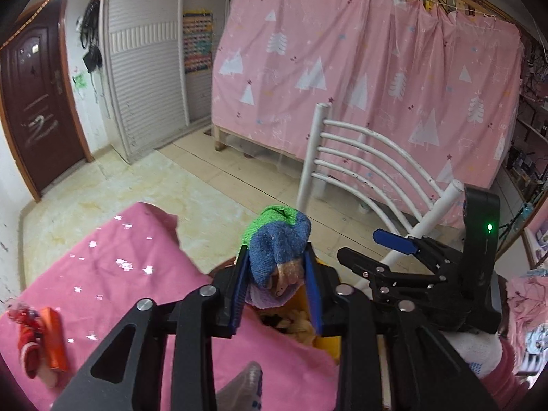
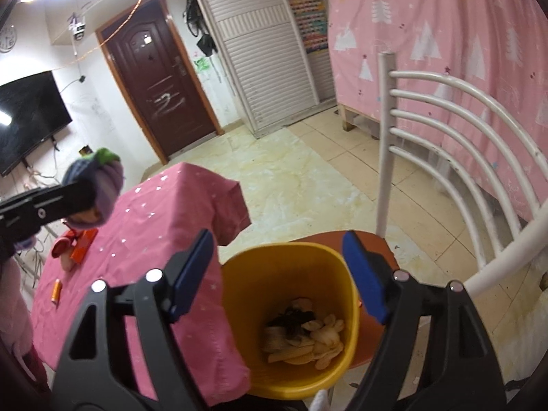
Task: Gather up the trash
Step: 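Carry the sponge and wrapper over the yellow bin and open both grippers, then move both grippers back to the items on the tablecloth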
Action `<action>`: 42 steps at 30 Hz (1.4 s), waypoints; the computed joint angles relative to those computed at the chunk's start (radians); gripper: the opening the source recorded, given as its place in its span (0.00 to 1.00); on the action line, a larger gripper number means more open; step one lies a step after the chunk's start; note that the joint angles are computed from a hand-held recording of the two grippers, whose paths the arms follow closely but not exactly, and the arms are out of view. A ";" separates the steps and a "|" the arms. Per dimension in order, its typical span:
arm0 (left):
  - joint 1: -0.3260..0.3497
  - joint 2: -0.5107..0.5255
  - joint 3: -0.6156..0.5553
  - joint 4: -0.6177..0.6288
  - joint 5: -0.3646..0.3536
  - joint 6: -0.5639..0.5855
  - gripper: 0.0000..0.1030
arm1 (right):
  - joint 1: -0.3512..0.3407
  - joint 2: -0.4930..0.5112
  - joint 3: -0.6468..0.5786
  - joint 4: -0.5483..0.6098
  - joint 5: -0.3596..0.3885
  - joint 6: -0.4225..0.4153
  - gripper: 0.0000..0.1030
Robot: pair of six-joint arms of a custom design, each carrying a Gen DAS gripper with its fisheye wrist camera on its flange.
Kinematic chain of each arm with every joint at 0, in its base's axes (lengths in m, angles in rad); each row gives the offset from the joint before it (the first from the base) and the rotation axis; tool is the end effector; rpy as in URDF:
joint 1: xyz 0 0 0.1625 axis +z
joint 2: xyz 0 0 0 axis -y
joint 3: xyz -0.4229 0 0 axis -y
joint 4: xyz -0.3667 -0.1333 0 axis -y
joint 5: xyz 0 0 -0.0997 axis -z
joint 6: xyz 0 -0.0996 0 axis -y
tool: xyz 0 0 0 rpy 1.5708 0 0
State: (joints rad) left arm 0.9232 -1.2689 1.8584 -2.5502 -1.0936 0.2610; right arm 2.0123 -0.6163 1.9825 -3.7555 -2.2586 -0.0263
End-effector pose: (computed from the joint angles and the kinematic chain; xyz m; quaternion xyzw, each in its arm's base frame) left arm -0.1929 -0.5518 0.3185 0.3772 0.8767 -0.2293 0.1914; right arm 0.2958 -0.4618 0.0681 0.0697 -0.8713 0.4303 0.2255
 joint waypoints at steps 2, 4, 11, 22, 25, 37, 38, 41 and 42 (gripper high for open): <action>0.002 0.020 -0.010 0.008 -0.012 -0.019 0.44 | -0.004 -0.006 0.010 -0.008 -0.002 0.004 0.72; -0.001 0.033 -0.008 0.004 -0.019 -0.027 0.53 | -0.006 -0.012 0.020 -0.014 -0.005 0.006 0.72; -0.012 0.026 0.009 -0.011 -0.026 -0.029 0.55 | 0.000 -0.012 0.018 -0.008 -0.010 0.010 0.72; 0.013 -0.056 0.019 -0.026 -0.031 -0.018 0.55 | 0.069 0.049 -0.102 0.116 -0.022 -0.011 0.72; 0.029 -0.083 0.019 -0.028 -0.032 -0.017 0.55 | 0.087 0.071 -0.144 0.151 -0.022 -0.020 0.72; 0.093 -0.188 0.018 -0.072 0.053 0.025 0.56 | 0.144 0.187 -0.348 0.331 0.018 -0.046 0.73; 0.102 -0.197 0.014 -0.073 0.060 0.029 0.57 | 0.149 0.202 -0.373 0.352 0.026 -0.049 0.73; 0.127 -0.218 0.003 -0.085 0.084 0.043 0.62 | 0.159 0.230 -0.425 0.392 0.040 -0.055 0.73; 0.136 -0.224 -0.001 -0.089 0.093 0.049 0.63 | 0.164 0.242 -0.446 0.407 0.046 -0.058 0.73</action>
State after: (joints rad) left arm 1.0590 -1.4924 1.8569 -2.6388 -1.0009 0.3100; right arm 2.1761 -0.3746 1.5363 -3.3486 -2.2125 -0.0843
